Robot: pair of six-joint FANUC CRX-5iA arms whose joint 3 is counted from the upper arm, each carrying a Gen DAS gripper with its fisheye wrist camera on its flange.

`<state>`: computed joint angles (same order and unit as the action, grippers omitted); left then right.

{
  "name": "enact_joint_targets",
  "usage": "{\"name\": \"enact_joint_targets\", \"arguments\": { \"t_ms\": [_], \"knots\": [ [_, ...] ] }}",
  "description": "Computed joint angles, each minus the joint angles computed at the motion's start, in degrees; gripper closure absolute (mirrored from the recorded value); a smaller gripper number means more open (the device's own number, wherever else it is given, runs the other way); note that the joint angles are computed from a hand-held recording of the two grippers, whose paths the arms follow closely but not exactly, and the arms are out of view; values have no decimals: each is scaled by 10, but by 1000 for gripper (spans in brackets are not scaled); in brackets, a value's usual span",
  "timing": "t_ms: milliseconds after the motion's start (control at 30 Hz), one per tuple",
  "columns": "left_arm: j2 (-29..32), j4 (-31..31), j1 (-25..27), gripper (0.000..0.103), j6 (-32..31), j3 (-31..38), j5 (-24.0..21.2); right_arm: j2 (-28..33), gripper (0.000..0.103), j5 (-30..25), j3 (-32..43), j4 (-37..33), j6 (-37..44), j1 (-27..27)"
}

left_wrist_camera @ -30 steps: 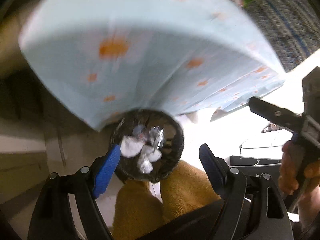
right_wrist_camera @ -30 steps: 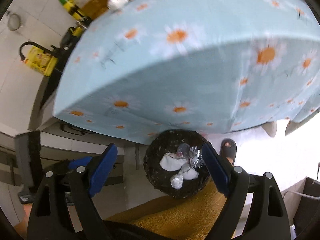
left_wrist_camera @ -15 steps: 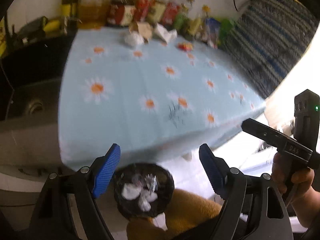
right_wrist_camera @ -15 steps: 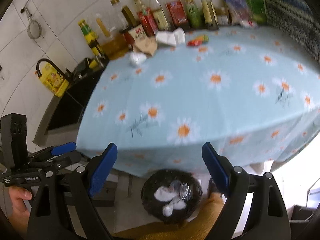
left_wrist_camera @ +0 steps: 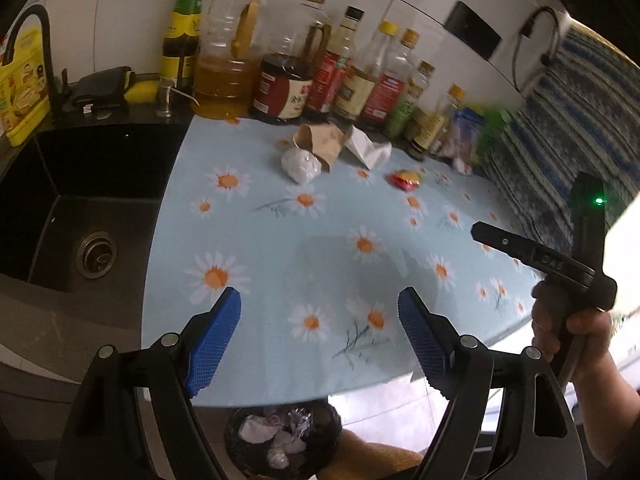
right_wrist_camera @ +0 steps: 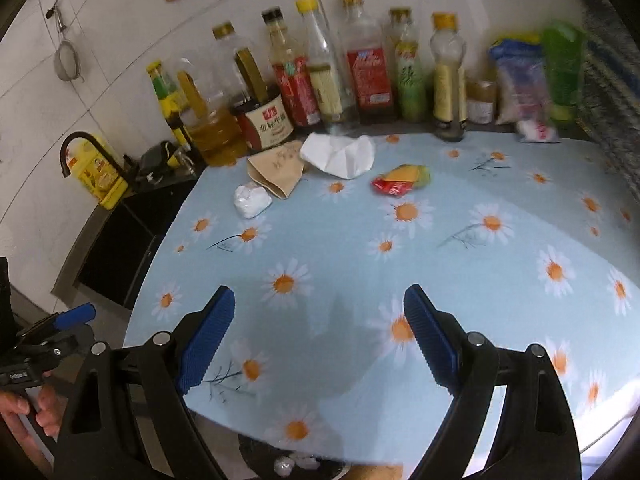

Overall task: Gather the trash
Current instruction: 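Raise both tools back up toward the table, then grasp the red-yellow snack wrapper with the right tool, then grasp the second clear bag of white tissue with the left tool while right holds wrapper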

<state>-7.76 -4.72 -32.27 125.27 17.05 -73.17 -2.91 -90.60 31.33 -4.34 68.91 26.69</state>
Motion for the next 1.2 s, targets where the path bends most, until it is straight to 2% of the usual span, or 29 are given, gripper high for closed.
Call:
{"name": "enact_joint_targets", "arguments": {
  "t_ms": [67,167,300,433,533,633,767,900,933,967,1000,1033,1200],
  "knots": [
    [25,-25,-10,24,24,34,-23,26,17,-1,19,-6,33,-21],
    [61,-42,-16,24,51,78,-52,68,10,7,44,-27,73,-62],
    [108,-68,-26,24,74,137,-101,126,9,4,81,-48,144,-99],
    [147,-86,-29,24,95,188,-136,172,9,3,105,-51,174,-118],
    [169,-92,-29,24,110,214,-155,194,9,6,119,-56,184,-127],
    [184,-80,-23,24,126,224,-154,214,9,2,131,-55,199,-129],
    [211,-91,-27,24,128,261,-175,242,9,-18,158,-77,225,-138],
    [230,-95,-26,24,126,287,-190,238,9,-5,140,-58,257,-127],
    [235,-96,-25,24,126,294,-196,236,10,0,134,-47,266,-122],
    [240,-96,-24,24,126,299,-200,232,16,6,127,-40,271,-119],
    [244,-94,-22,24,126,302,-202,226,26,19,115,-30,281,-115],
    [247,-93,-20,24,125,306,-203,221,30,27,106,-21,287,-112],
    [270,-93,-13,24,115,325,-209,213,32,42,94,-32,298,-118]
  ]
}}
